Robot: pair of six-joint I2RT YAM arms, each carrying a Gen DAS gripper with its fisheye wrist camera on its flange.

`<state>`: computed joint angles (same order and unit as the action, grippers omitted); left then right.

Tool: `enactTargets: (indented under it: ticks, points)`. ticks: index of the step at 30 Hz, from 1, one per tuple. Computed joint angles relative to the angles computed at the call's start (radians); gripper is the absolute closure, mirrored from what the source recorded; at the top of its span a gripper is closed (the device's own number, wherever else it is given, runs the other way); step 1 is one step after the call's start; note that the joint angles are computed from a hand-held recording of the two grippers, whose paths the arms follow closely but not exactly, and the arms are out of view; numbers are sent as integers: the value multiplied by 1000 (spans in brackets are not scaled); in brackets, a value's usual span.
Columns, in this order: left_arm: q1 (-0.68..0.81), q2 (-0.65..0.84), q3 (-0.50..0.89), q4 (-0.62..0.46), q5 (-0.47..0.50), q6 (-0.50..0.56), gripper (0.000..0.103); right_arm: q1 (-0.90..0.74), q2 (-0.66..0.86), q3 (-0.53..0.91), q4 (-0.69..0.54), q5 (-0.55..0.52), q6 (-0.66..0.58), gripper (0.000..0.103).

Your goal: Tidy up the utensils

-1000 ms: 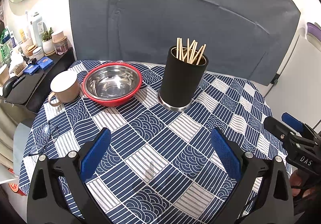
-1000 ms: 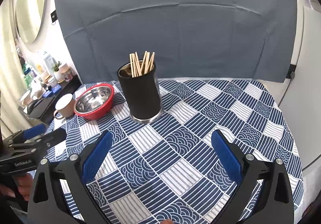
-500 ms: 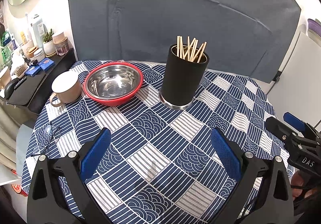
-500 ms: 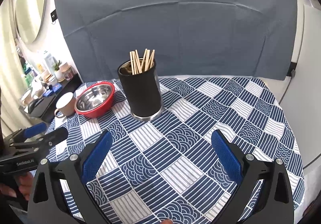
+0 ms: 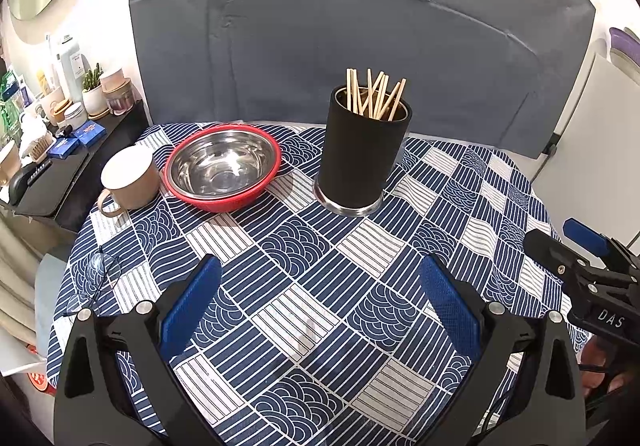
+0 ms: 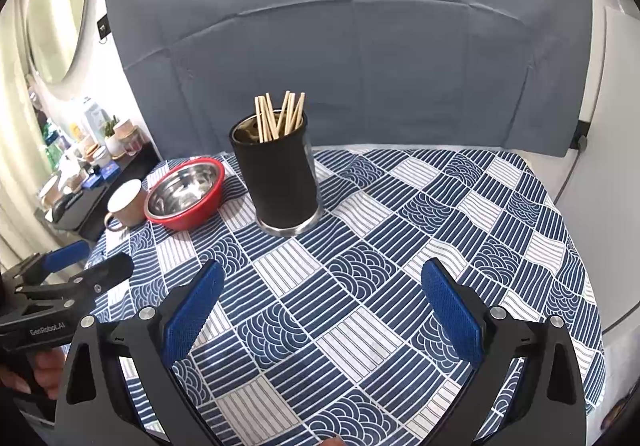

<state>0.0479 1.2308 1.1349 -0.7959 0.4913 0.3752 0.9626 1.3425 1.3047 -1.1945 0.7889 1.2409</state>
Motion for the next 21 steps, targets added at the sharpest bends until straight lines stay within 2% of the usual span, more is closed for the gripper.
enactTargets:
  ticks: [21]
  points:
    - [-4, -3, -7, 6, -13, -2, 6, -9, 3, -5, 17, -18, -25, 8]
